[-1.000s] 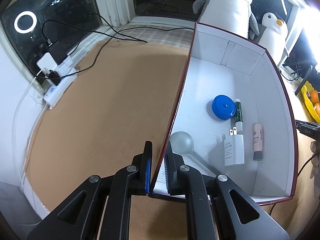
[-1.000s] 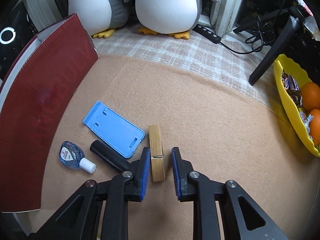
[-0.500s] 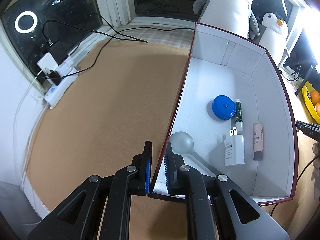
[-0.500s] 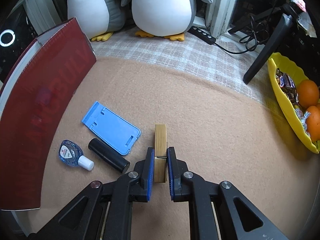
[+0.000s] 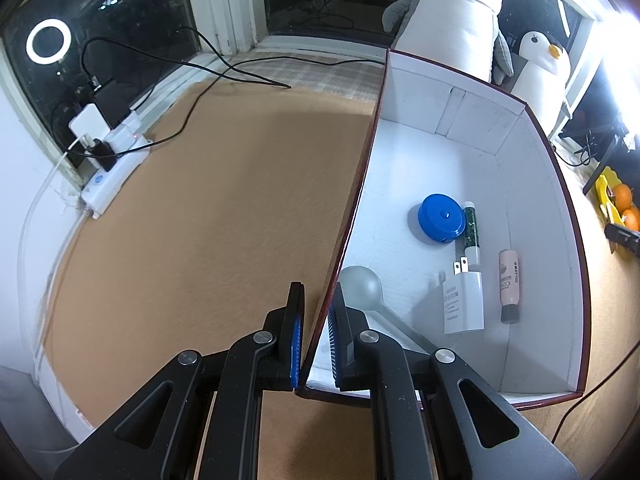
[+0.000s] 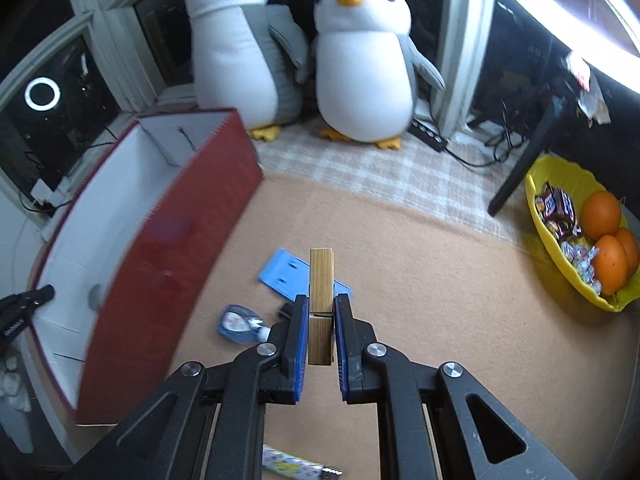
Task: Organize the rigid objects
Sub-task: 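Carry the wooden clothespin into the box and release it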
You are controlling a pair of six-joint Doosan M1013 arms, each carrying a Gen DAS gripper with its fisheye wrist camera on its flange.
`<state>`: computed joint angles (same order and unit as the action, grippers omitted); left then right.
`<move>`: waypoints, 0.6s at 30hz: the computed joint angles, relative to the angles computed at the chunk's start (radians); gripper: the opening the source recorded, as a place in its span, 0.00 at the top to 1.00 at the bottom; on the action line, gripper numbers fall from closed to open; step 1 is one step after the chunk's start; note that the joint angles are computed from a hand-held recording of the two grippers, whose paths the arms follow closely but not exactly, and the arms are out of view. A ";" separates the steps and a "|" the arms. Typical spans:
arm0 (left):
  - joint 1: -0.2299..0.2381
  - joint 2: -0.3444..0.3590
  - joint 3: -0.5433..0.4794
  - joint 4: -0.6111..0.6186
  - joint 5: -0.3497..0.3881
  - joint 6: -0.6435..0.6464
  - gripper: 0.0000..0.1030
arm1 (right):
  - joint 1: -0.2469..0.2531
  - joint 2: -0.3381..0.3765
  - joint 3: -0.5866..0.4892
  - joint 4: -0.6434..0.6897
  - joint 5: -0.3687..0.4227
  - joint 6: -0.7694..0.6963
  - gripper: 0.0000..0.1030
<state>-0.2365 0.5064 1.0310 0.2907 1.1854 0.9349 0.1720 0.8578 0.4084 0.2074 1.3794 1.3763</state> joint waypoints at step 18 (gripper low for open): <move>0.019 -0.017 0.040 -0.057 -0.081 0.031 0.91 | 0.102 -0.032 -0.003 0.121 0.031 -0.062 0.89</move>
<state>-0.2170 0.4894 1.0709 0.2336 1.1043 0.9662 0.2735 0.8261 0.4050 0.3288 1.4106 1.3139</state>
